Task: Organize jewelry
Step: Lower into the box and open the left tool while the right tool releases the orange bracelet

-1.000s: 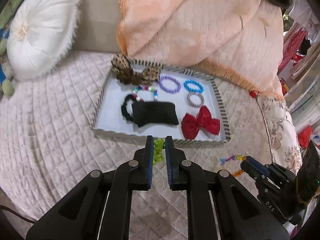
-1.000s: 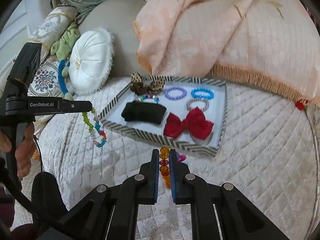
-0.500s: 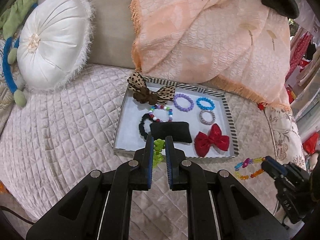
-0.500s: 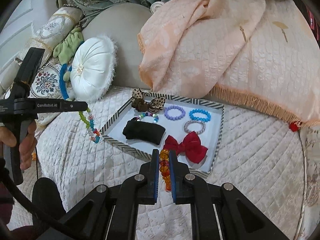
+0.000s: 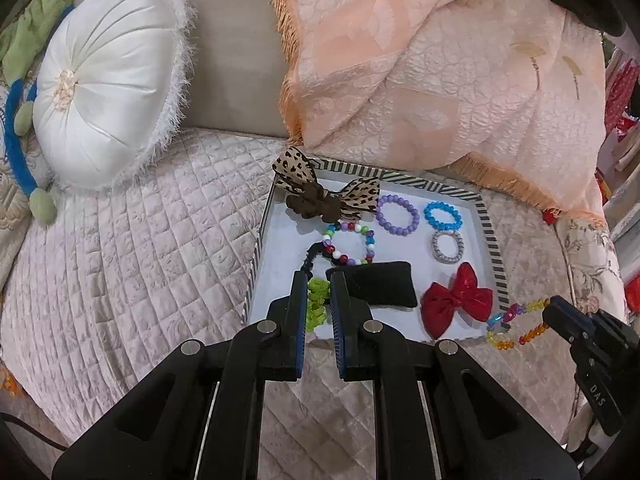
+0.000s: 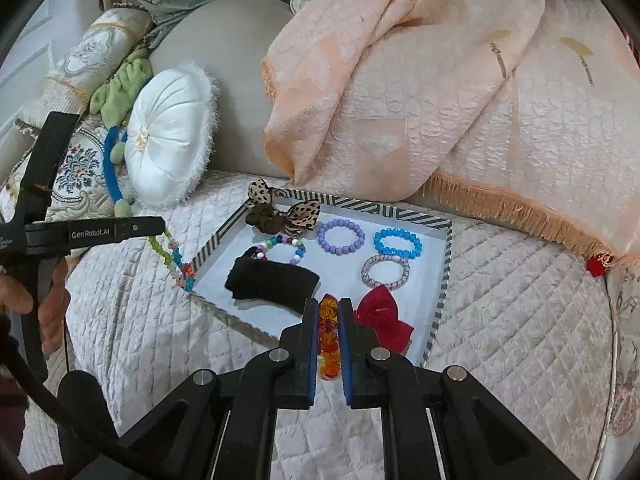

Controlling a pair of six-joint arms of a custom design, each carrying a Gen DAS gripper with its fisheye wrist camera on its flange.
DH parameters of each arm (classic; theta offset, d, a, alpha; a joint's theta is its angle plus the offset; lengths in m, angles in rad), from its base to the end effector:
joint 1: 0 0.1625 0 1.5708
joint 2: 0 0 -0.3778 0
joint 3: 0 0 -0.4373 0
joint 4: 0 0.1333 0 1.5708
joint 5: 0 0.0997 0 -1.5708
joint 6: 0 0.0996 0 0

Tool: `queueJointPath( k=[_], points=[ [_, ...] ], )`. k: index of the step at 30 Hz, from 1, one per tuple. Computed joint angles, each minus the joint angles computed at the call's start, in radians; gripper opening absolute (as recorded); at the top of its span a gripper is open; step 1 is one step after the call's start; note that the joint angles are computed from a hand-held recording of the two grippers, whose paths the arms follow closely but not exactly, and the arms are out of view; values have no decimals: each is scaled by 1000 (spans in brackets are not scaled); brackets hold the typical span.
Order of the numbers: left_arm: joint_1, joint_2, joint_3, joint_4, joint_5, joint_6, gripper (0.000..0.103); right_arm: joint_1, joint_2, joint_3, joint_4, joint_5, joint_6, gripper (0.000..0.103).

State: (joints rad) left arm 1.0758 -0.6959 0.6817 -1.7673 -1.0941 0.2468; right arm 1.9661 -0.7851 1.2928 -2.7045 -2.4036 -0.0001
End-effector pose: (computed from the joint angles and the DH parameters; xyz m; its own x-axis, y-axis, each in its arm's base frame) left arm -0.2430 -0.8270 0.3452 -0.6889 0.5376 -0.4862 0.6526 0.7520 -0.0932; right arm 0.3513 -0.6871 0.2211 -0.7878 0.1409 0.5996 -0.3121 0.7479 -0.5858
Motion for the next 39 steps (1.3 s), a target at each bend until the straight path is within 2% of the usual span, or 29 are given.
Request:
queueJointPath(
  k=[13,18,21,25,30,37,39],
  points=[
    [32,120,-132,50,11,-15,10,-50,100,-168,73,21,0,9],
    [57,178,-203,97,24,-42,10,-73,195,-305,107,38,-4,9],
    [70,204,-234,121,33,-53,10,-94,249,-385,133,81,18,9],
    [78,214,-237,128,43,-53,10,-127,307,-468,183,104,64,9],
    [78,192,-178,82,54,-32,10,-168,307,-452,222,97,145,9],
    [65,136,-56,-28,86,2,10,-190,264,-360,201,133,177,9],
    [60,110,-9,-71,98,19,11,-190,248,-331,173,143,175,12]
  ],
)
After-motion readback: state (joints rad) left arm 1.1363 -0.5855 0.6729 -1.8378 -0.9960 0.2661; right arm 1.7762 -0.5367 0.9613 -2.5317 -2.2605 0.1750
